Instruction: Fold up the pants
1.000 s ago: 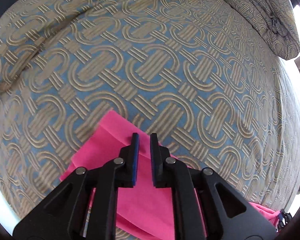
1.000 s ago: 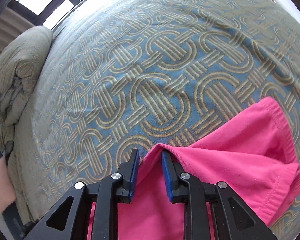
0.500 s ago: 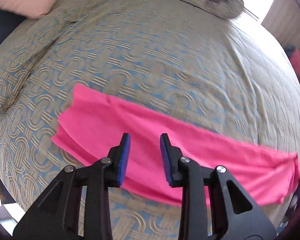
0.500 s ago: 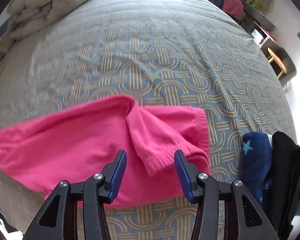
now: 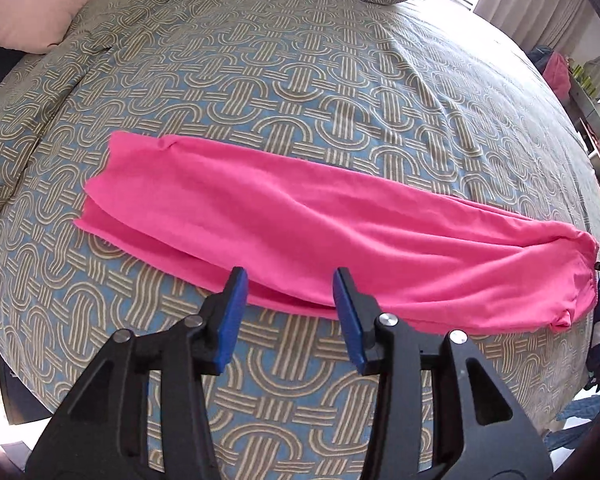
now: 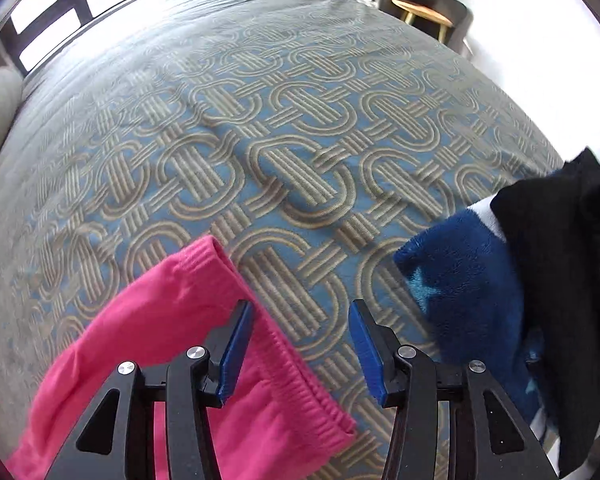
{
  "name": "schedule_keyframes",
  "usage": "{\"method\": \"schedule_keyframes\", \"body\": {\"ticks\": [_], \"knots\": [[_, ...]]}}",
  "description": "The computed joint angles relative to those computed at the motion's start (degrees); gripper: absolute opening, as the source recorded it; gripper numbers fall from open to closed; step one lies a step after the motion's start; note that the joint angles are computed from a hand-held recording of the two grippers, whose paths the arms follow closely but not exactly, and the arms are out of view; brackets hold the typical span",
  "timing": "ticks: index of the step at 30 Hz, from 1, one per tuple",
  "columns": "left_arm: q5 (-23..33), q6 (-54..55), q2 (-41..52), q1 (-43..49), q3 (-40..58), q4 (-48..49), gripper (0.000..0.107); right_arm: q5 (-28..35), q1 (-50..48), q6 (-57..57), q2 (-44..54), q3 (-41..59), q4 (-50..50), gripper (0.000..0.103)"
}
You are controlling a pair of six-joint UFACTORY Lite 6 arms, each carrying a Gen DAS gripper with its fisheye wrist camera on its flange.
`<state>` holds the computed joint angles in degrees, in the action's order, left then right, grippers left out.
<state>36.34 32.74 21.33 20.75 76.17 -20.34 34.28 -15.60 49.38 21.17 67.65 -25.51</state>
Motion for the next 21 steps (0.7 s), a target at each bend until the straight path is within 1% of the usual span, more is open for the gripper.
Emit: {"method": "schedule_keyframes", "body": {"ticks": [2,4,6,8,9,11,13,16,19,21], "knots": [[-0.7,3.1,-2.6,-1.7,-3.9,-1.2,0.046,1.6,3.9,3.1,-3.8,-5.0,-8.2,0.051],[0.0,8.0,-6.1,-5.4,-8.9,-4.7,0.046,1.9,6.5,2.6,-6.6,-9.5,-11.2,0.051],[0.9,12.0,-9.7,-11.1,-13.7,-7.5,0.046,0.9,5.7,-1.2,-10.2,-14.0,-9.1,0.052],[0.1,14.7,-13.6,-19.6,-19.0,-9.9,0.046,-1.0,2.9,-7.2,-12.9,-16.9,-4.2,0.054],[-1.4,14.4,-15.1,-25.5,-21.1,-10.9,0.047,-1.6,1.7,-10.6,-12.8,-17.1,-0.9,0.056],[-4.6,14.2,-15.1,-33.9,-22.4,-13.9,0.047,-1.8,-0.8,-16.5,-13.6,-17.7,4.0,0.059],[-9.3,15.0,-12.7,-42.6,-21.6,-18.7,0.047,-2.2,-3.0,-21.0,-13.3,-17.7,7.0,0.062],[-12.0,17.8,-5.8,-51.0,-15.9,-23.7,0.047,-2.5,-4.5,-24.9,-11.6,-16.5,8.6,0.064],[-13.1,13.1,-0.3,-54.9,-10.3,-20.0,0.047,-2.9,-5.1,-27.3,-11.9,-16.8,9.0,0.066],[-11.9,11.2,2.6,-55.6,-7.1,-18.9,0.047,-3.5,-5.9,-29.8,-11.8,-16.7,10.4,0.07]]}}
